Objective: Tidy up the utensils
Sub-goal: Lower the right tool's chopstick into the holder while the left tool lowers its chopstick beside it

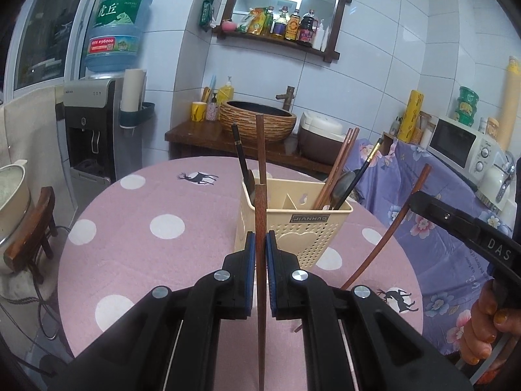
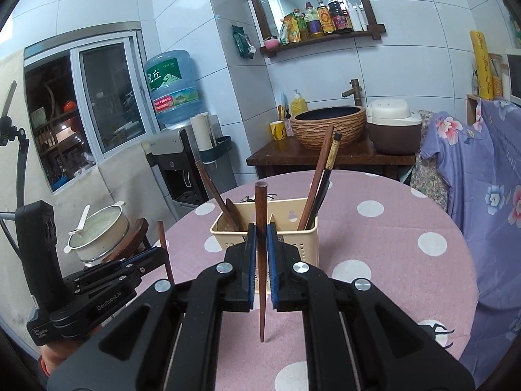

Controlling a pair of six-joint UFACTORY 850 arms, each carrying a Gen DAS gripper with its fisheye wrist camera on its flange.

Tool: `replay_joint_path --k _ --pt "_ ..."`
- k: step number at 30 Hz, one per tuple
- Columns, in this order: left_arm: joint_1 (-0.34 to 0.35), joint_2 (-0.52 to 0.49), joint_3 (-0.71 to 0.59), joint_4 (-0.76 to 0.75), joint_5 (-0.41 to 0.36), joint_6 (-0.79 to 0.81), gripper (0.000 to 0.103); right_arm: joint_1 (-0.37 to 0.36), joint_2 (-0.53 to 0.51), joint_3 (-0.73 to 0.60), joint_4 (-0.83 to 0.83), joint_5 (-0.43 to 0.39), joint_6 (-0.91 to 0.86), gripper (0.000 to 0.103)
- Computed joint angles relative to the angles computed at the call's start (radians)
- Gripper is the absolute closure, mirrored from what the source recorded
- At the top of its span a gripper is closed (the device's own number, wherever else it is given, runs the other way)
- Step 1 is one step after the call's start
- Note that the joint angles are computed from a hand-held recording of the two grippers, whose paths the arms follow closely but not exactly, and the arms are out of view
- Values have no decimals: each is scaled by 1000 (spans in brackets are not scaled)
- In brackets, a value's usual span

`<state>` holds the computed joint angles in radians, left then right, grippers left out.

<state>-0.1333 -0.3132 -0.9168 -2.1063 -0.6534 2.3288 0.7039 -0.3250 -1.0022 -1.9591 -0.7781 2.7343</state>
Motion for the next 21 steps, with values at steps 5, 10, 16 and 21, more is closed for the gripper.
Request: replay_joint_path --k 5,10,16,21 --pt "1 5 -2 -5 -5 1 95 -2 3 -10 19 2 -42 96" --pt "4 8 -10 14 -14 -17 95 -11 11 -8 15 17 -47 96" --pt "5 20 -19 25 -27 -24 96 -25 23 -14 11 27 -68 96" --pt "6 41 -38 44 -43 -38 96 -41 46 -22 -12 35 -80 96"
